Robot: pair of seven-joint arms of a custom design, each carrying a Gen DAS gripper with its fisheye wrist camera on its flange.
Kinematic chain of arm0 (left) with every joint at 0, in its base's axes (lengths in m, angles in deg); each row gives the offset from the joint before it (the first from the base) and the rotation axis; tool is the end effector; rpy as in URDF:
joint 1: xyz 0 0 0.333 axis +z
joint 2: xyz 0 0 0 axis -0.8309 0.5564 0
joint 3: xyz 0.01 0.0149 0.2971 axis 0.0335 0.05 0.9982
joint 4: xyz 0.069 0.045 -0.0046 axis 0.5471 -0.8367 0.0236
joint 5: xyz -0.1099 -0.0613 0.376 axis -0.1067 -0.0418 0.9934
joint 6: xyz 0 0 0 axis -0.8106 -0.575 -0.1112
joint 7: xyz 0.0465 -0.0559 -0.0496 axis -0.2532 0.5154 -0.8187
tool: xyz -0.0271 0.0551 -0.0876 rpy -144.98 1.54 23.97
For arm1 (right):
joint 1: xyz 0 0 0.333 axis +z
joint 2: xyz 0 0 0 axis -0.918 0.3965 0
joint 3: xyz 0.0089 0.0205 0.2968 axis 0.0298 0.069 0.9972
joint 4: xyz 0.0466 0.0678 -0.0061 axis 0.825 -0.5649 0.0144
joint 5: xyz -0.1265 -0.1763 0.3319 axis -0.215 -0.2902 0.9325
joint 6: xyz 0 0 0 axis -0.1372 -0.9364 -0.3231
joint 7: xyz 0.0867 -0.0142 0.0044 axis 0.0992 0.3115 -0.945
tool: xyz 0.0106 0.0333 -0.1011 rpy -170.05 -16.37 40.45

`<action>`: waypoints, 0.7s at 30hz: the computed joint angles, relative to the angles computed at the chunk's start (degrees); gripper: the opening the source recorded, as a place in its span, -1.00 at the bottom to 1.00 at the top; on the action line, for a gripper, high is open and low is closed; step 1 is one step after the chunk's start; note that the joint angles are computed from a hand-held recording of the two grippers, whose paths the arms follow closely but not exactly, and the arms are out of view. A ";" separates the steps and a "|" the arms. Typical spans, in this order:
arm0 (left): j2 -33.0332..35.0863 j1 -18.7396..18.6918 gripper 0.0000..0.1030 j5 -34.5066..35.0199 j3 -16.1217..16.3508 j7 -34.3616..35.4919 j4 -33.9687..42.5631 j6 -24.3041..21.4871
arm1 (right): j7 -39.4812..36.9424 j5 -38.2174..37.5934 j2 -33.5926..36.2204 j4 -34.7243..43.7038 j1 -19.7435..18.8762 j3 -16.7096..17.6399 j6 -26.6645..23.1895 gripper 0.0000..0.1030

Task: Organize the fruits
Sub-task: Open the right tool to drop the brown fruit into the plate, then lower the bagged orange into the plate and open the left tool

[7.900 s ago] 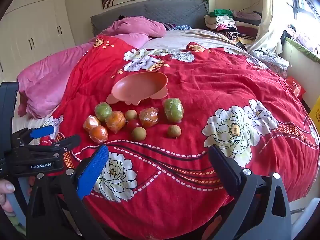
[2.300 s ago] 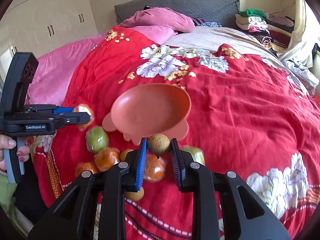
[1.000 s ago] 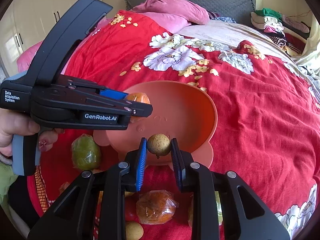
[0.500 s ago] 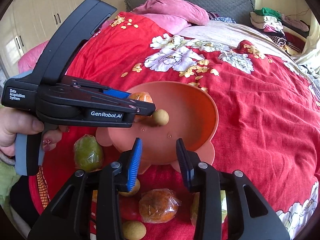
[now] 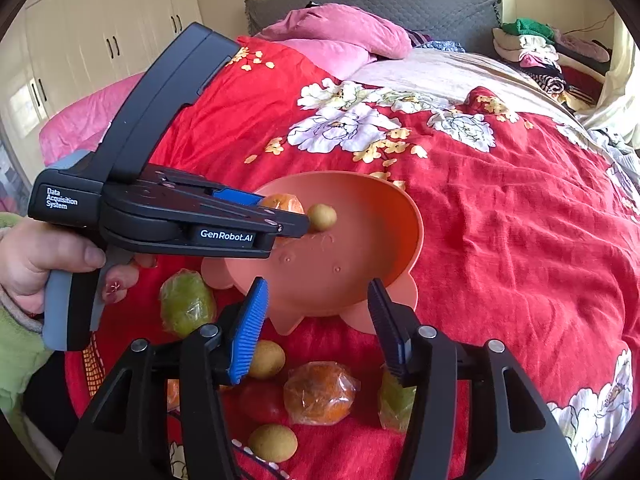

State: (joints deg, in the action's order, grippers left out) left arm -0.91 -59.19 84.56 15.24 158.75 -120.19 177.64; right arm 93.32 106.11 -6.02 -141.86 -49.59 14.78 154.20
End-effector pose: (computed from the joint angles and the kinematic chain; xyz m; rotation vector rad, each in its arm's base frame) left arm 0.6023 -0.1137 0.4983 -1.9793 2.0199 -0.6259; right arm 0.5558 0.1995 0.4992 -2.1705 1.0139 -0.2283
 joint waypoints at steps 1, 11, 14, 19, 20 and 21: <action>-0.18 -0.06 -0.30 0.09 -0.04 -0.16 -0.19 0.05 | 0.14 -0.06 -0.12 -0.10 -0.01 0.00 0.10 0.03; -1.77 -0.28 -0.15 0.73 -0.03 -1.11 -1.80 0.59 | 0.72 0.21 -1.26 -1.24 -0.03 -0.38 0.69 0.15; -2.80 -0.27 -0.10 0.91 0.02 -1.60 -2.72 1.01 | 0.97 0.29 -1.36 -1.33 0.03 -0.52 1.04 0.20; -4.80 -0.23 0.06 1.22 0.10 -2.30 -4.32 1.69 | 0.87 1.08 -2.48 -2.40 0.11 -0.86 1.82 0.32; -5.17 -0.23 0.10 1.33 0.10 -2.43 -4.59 1.85 | 0.82 1.31 -2.66 -2.53 0.14 -0.97 1.93 0.35; -5.81 -0.20 0.15 1.52 0.12 -2.80 -5.11 2.16 | 1.09 1.29 -2.98 -2.80 0.14 -1.04 2.18 0.40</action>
State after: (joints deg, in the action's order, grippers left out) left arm -6.72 -59.39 86.08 15.36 155.95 -125.29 179.80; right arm 94.41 107.39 -8.99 -144.66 -49.45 13.74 156.38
